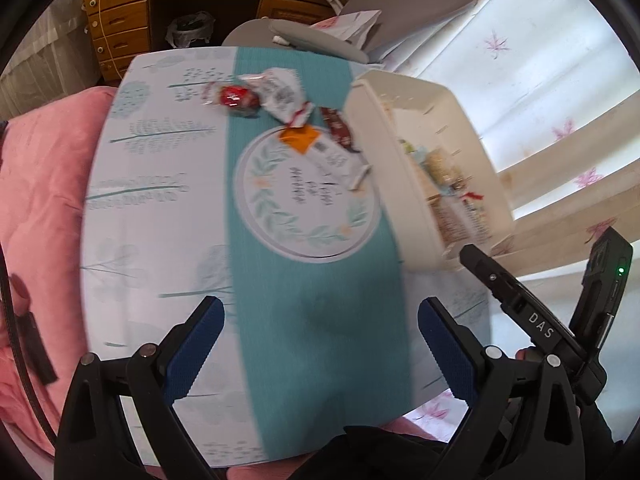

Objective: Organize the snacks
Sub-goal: 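Move both open tools back over the remaining snacks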

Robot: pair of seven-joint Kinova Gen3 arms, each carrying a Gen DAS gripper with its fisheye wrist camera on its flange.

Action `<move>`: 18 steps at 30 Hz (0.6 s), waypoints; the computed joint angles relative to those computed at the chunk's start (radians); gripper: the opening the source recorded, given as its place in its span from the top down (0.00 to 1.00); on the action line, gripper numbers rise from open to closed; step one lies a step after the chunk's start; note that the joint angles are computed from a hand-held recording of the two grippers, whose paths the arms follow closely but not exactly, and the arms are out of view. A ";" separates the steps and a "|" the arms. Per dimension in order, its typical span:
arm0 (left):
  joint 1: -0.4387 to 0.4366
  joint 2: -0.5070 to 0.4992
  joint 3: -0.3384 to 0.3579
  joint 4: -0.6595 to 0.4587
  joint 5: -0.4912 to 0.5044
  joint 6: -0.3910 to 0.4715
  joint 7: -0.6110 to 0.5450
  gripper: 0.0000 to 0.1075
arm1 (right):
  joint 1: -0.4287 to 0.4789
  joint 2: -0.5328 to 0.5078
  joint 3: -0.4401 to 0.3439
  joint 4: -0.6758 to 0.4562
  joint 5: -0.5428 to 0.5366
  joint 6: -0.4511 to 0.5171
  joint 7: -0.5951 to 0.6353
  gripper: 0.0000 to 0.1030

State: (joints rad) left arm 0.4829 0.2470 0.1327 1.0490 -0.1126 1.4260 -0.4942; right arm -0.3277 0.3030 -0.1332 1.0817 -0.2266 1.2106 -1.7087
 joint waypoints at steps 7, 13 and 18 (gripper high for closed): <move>-0.111 -0.058 -0.012 0.087 0.062 0.022 -0.146 0.10 | -0.118 -0.027 -0.004 0.079 0.117 -0.077 -0.135 0.33; -0.182 -0.028 -0.030 0.051 0.064 0.072 -0.261 0.10 | -0.200 0.000 -0.015 0.075 0.216 -0.102 -0.159 0.33; -0.224 0.022 -0.049 -0.011 0.061 0.099 -0.341 0.10 | -0.248 0.038 -0.020 0.052 0.275 -0.150 -0.117 0.33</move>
